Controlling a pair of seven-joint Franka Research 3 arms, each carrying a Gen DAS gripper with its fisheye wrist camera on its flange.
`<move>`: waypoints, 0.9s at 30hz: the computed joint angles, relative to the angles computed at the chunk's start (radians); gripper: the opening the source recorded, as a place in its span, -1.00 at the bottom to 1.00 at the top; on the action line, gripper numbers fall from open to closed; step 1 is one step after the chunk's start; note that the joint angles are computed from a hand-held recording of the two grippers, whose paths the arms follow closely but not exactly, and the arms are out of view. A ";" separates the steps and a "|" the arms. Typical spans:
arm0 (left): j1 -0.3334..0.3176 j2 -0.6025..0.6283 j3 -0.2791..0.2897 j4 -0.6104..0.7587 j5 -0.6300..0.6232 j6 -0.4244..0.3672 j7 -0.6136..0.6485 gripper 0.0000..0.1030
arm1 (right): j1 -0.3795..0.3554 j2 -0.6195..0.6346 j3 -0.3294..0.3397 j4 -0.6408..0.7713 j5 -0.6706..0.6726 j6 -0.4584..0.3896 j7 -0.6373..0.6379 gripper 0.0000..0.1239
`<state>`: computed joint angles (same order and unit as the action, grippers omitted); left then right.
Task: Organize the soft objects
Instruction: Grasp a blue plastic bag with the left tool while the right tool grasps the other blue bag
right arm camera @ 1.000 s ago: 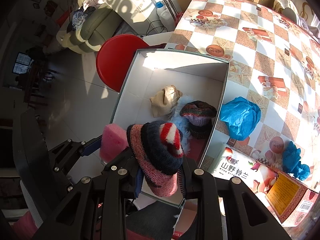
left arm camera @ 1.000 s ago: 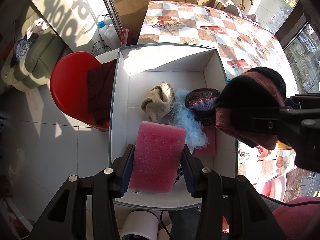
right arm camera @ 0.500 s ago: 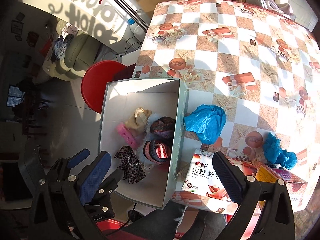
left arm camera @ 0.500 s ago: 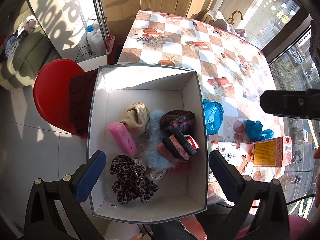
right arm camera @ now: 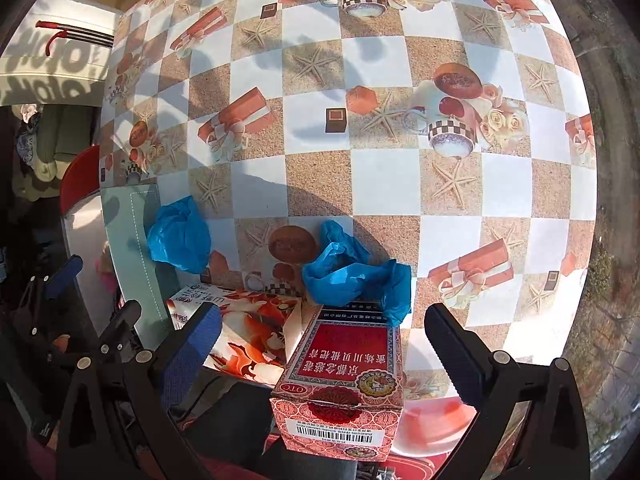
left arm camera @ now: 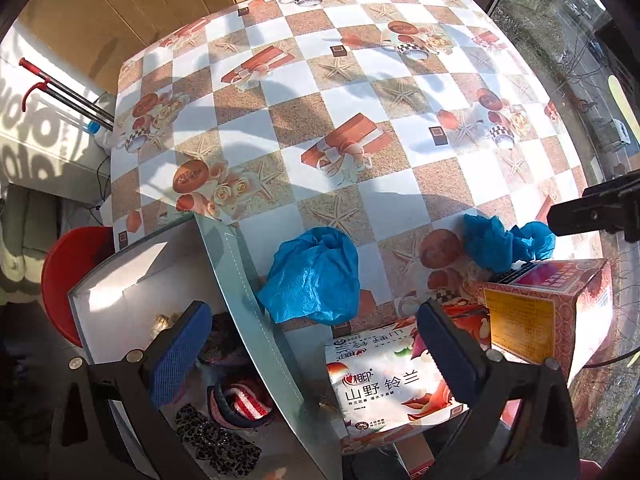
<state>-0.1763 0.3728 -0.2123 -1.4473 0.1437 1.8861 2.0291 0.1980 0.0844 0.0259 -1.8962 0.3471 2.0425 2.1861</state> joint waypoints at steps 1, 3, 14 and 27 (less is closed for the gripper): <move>-0.021 0.017 0.003 -0.001 0.045 0.005 -0.005 0.99 | -0.010 0.017 -0.005 -0.003 0.029 -0.013 -0.037 0.65; -0.052 0.052 0.007 0.009 0.109 0.001 -0.013 0.99 | -0.029 0.061 -0.009 0.003 0.085 -0.041 -0.110 0.65; -0.152 0.271 0.045 0.226 0.229 -0.218 -0.133 0.99 | -0.084 0.349 0.012 0.205 0.183 -0.295 -0.347 0.65; -0.136 0.369 0.016 0.326 0.121 -0.340 -0.207 0.99 | 0.009 0.229 -0.050 0.034 -0.157 -0.215 -0.282 0.65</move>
